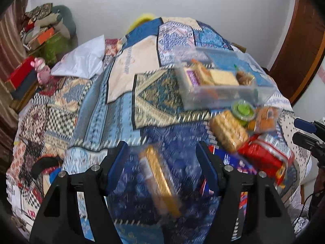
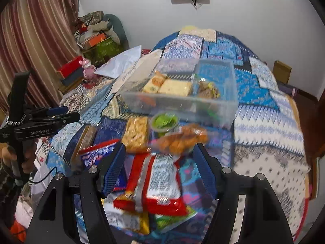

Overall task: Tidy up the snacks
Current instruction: 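Grasp the gold-wrapped biscuit roll with the left tool while the right tool grasps the red-and-white snack bag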

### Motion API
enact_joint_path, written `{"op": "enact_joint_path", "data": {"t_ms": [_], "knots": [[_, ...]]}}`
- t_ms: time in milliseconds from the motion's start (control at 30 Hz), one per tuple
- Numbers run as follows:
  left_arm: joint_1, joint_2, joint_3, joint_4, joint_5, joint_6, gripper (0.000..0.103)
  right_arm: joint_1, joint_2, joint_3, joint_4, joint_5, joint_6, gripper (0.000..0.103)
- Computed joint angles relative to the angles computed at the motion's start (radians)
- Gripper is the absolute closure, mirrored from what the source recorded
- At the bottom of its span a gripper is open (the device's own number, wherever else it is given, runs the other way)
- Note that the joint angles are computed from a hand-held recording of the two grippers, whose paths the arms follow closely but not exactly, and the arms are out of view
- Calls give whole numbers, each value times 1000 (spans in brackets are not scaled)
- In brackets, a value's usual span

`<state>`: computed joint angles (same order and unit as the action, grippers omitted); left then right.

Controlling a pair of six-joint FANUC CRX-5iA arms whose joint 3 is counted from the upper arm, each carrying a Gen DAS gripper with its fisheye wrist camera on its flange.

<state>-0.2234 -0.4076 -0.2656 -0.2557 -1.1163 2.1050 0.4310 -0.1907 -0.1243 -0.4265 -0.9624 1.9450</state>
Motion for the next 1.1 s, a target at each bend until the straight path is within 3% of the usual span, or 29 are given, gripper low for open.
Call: {"op": "enact_joint_path", "data": {"t_ms": [267,533,633,733,833,1100], "knots": [[62,-35,-119,99,6,-21,34,55,27,-36,77,-33,-46,34],[134,-43,-229,230,82,-65,34,99,42,-61,137,-23,-85,30],[127,-31,-238,230,102,-54,35,105,54,-62,145,-18,-102,29],[114,-32,-240,209,125,-30,40,110,59,-67,145,-15,-106,28],[118,-37,-251,225,152,-35,57,108,63,-68,134,-19,-85,31],[103,-56,-236,195,125,8,65,92,20,-82,101,-18,-38,38]]}}
